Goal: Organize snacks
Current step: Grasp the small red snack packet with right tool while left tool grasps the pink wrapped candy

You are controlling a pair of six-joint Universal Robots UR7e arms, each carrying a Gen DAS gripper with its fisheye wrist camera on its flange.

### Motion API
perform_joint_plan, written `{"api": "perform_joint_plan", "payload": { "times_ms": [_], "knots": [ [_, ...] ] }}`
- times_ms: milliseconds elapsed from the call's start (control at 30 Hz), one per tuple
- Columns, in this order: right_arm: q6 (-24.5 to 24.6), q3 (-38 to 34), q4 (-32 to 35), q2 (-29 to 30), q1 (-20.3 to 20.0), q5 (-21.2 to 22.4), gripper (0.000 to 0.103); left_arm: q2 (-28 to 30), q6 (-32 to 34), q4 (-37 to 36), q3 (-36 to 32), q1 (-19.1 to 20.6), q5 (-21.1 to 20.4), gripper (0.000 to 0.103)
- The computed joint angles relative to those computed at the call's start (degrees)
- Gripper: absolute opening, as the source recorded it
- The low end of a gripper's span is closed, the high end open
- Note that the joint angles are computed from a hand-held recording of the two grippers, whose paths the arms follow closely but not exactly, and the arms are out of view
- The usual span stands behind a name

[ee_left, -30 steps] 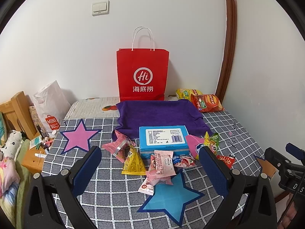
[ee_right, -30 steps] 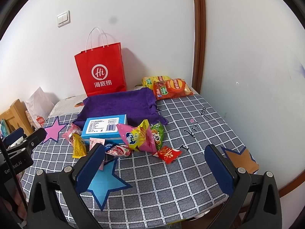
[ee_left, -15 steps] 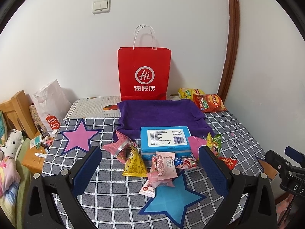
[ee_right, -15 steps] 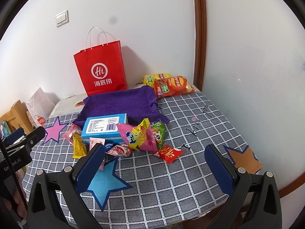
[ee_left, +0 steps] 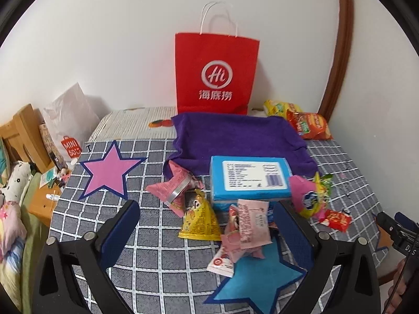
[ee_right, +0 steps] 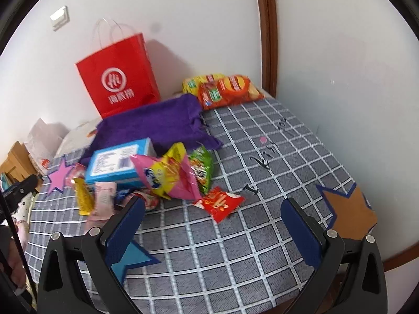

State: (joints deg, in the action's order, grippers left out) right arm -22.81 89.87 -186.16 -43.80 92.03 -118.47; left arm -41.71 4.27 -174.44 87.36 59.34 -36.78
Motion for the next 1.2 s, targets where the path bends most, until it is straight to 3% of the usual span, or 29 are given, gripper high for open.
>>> {"api": "perform_joint_plan", "payload": {
  "times_ms": [200,467,933,1133,1200],
  "knots": [
    [0.06,-4.11,2.14,3.13,-2.35,0.08,0.099,1.55,-1.40,3.79,-3.04,1.98,-0.72,0.097],
    [-3.61,-8.36,4.93,6.49,-4.66,1.29,0.097,3.40,-2.09,6.02,-6.36,3.67,-1.67,0.097],
    [-6.33,-16.43,10.76,12.34,-6.40,2.81,0.097,5.64,-2.91,9.57,-10.36,5.52,-1.22,0.097],
    [-9.16,-17.63,11.62,13.63,-6.48,2.46,0.075,5.88,-3.61,10.65,-11.31,6.33,-1.04,0.097],
    [-10.49,-17.13,10.37,13.66,-6.42,2.71,0.062,5.75,-4.00,10.80,-11.41,6.60,-1.26,0.097]
  ]
}}
